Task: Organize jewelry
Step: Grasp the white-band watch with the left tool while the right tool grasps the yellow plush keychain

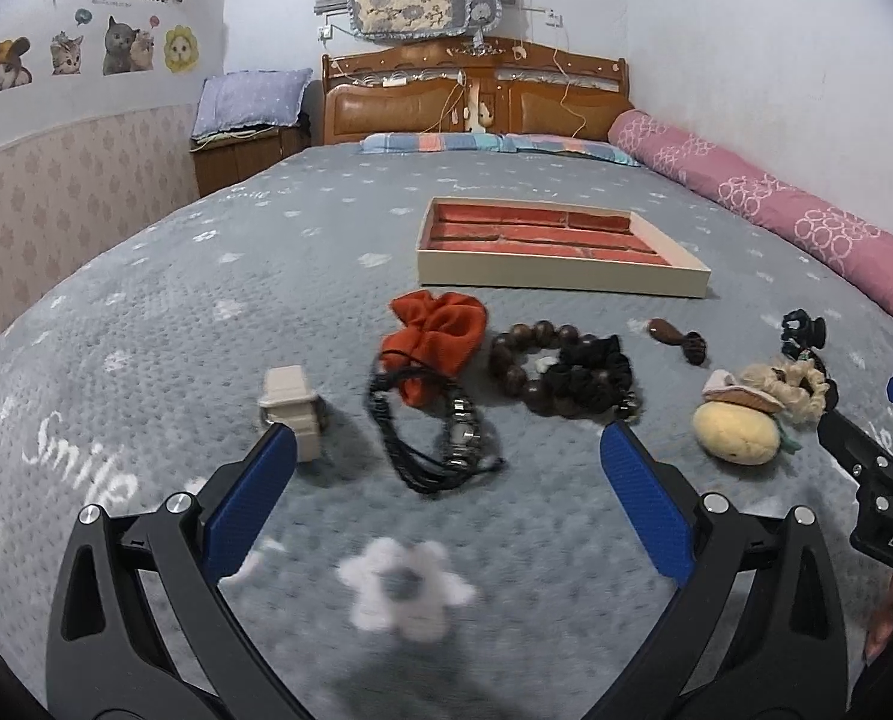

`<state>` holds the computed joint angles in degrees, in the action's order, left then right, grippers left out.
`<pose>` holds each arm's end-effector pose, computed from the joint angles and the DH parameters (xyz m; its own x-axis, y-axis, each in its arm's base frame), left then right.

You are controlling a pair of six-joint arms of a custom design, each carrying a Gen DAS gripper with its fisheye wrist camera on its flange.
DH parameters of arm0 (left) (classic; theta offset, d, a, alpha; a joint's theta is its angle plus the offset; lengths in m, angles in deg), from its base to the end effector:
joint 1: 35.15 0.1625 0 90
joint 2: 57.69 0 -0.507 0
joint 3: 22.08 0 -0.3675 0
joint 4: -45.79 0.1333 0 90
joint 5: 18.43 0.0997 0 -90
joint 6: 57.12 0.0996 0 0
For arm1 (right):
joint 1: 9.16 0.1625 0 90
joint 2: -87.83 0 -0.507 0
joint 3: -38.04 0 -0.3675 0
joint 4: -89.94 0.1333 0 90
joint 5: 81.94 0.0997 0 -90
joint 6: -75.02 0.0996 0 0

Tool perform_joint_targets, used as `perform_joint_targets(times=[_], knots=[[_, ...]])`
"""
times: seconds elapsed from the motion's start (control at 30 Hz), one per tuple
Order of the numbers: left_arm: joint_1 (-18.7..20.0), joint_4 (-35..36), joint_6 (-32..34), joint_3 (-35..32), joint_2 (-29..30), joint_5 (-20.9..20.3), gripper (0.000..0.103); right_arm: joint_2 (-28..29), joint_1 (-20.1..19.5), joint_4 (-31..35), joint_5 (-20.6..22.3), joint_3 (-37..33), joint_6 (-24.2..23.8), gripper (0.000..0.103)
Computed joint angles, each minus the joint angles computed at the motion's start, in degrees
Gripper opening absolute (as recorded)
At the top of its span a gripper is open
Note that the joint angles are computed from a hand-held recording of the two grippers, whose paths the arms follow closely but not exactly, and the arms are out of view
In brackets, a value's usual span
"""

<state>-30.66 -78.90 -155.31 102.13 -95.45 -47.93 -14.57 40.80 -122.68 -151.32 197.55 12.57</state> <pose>-0.4282 -0.2543 -0.0025 -0.7024 -0.1255 -0.7007 0.5485 0.5320 -0.6451 -0.0106 -0.2743 0.4012 -0.6632 -0.1164 0.7393 -0.6947 0.4631 -0.5503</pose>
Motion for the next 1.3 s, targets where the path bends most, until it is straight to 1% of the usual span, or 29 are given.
perform_joint_targets(times=[0.13,0.23,0.27,0.33,0.43,0.47,0.57,0.63,0.73,0.9,1.1,1.2,1.3], knots=[[1.10,-2.71,1.16,2.25,-1.96,-1.74,0.098,3.86,5.46,-4.59,-6.44,-0.11,2.30,0.099],[1.77,-1.54,0.53,2.89,-3.01,-2.01,0.098,4.24,7.45,-2.28,-8.00,-0.98,3.38,0.099],[2.05,-1.25,0.77,3.07,-3.38,-2.03,0.098,4.80,8.60,-1.92,-9.31,-1.32,4.02,0.099],[2.69,-2.21,1.93,3.45,-3.84,-2.31,0.098,6.91,10.95,-3.66,-12.42,-1.40,4.38,0.099],[3.64,-5.34,3.31,4.48,-4.55,-2.87,0.098,8.62,12.56,-4.16,-14.07,-1.32,3.87,0.099],[4.02,-7.28,4.04,5.01,-4.74,-3.13,0.098,9.93,13.55,-5.89,-15.48,-1.19,4.33,0.099],[4.84,-10.33,5.27,5.83,-4.87,-3.58,0.098,11.21,15.54,-4.79,-17.90,-2.24,6.08,0.099],[5.21,-11.47,5.83,6.02,-4.77,-3.67,0.098,12.66,17.14,-5.12,-20.12,-3.00,7.40,0.099],[5.24,-10.62,5.84,5.73,-4.56,-3.28,0.098,14.42,18.57,-5.87,-22.22,-3.69,8.24,0.099],[5.54,-11.48,8.79,4.39,-3.14,-2.66,0.089,15.47,18.90,-7.18,-22.61,-3.63,8.77,0.099],[7.15,-15.97,12.77,3.42,-1.85,-3.05,0.084,14.50,18.50,-3.41,-22.84,-4.78,10.08,0.097],[8.05,-15.86,13.53,2.57,-1.38,-4.08,0.081,14.52,18.97,-2.02,-23.59,-5.39,10.00,0.096],[8.74,-16.07,12.72,2.69,-1.80,-5.24,0.080,15.37,19.99,-2.22,-25.13,-5.59,9.58,0.096]])
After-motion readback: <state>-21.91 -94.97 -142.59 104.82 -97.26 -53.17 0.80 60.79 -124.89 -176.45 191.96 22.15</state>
